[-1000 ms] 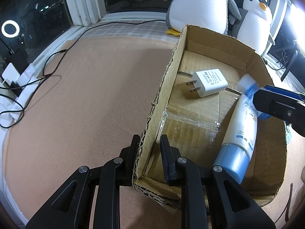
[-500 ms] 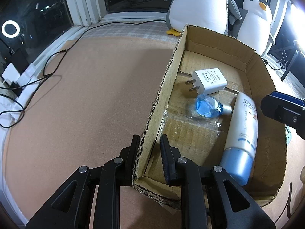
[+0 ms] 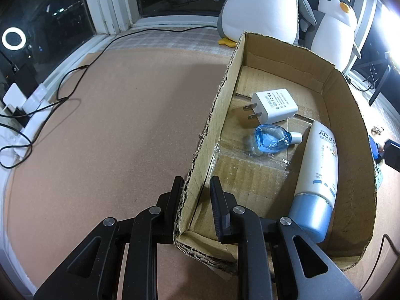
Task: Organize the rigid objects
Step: 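Move the right gripper to the patterned lighter and grasp it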
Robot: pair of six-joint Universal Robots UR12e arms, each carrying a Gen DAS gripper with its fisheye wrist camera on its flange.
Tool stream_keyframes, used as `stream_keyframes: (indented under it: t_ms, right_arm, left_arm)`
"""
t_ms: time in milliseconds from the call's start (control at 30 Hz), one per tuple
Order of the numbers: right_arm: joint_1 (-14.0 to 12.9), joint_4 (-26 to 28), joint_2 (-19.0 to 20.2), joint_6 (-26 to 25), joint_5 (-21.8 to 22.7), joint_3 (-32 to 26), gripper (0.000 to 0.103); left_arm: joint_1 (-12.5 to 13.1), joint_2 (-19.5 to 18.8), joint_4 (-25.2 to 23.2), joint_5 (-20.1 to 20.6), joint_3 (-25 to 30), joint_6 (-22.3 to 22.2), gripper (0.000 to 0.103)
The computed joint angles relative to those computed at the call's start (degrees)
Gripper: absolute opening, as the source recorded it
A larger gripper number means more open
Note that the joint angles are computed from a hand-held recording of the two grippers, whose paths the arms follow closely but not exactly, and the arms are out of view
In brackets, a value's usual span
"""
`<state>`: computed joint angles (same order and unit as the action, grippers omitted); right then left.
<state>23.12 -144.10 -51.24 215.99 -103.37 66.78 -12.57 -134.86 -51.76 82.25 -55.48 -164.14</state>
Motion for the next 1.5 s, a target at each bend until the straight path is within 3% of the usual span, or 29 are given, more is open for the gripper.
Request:
stream_keyframes:
  t_ms: [300, 467, 700, 1267, 1500]
  right_arm:
    - [-1.16, -2.65, -4.83, 3.65, -0.77, 8.88, 0.046]
    - [-1.89, -1.57, -5.42, 4.66, -0.06, 10.41, 0.043]
    - [-2.70, 0.58, -4.93, 5.43, 0.74, 10.30, 0.034]
    - [-3.54, 6.35, -3.06, 3.95, 0.37, 7.16, 0.032]
    - [-3.76, 8.82, -2.27, 3.28, 0.01, 5.60, 0.021]
  left_arm:
    - [0.01, 0.01, 0.02, -0.02, -0.02, 0.04, 0.020]
    - [0.01, 0.01, 0.01, -0.03, -0.03, 0.06, 0.020]
    - [0.01, 0.01, 0.02, -0.06, -0.03, -0.01, 0.020]
    - [0.12, -0.12, -0.21, -0.16, 0.21, -0.24, 0.020]
    - [0.11, -0.14, -0.25, -0.12, 0.26, -0.24, 0.020]
